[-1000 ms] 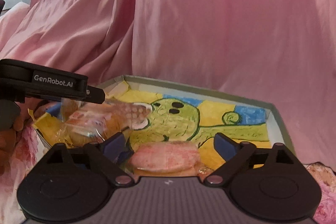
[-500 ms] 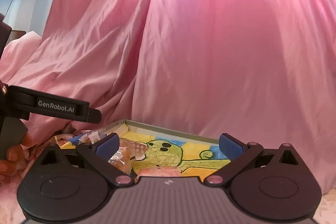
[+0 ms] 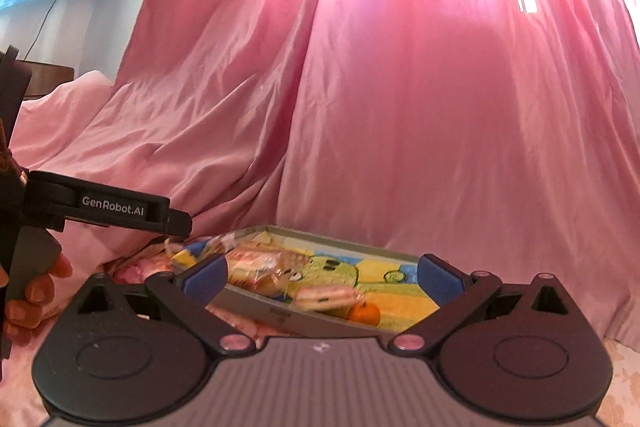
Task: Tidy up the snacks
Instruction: 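Open both grippers to release the packs into the tray and lift away, then move both tools back over the remaining loose snacks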
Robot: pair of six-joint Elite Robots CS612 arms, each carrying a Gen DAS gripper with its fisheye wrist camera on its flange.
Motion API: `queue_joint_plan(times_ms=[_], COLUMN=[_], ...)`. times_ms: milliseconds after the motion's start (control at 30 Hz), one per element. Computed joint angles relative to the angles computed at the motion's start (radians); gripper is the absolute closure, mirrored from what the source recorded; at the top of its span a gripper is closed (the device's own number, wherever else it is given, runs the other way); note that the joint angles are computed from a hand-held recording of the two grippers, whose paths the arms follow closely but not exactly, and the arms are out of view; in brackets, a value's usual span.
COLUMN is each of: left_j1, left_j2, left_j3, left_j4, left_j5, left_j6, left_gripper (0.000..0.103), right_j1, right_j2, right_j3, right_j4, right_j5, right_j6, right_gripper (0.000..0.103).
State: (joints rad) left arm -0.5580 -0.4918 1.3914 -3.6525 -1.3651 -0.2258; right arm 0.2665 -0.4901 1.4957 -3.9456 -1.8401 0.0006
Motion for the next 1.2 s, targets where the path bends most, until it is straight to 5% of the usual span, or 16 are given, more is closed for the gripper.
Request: queue_joint_plan(times_ms=[600,1200], left_j1=[-0.004,-0.003], left_j2=[-0.024,-0.018], left_j3=[0.176,0.219], left_j4=[-0.084,0.037], left_j5=[0.006,0.007], left_j6=[0.04,0.063], left_gripper=[0.001,0.001], right_j1=[0.047,0.057], right_j2=[-0.024,-0.046], right_j3=[0.115,0.161], right_j4=[0.048,0.247], right_j5=[0.002,-0.004], right_j6=[0.005,0.142], right_gripper=[0.0,0.0])
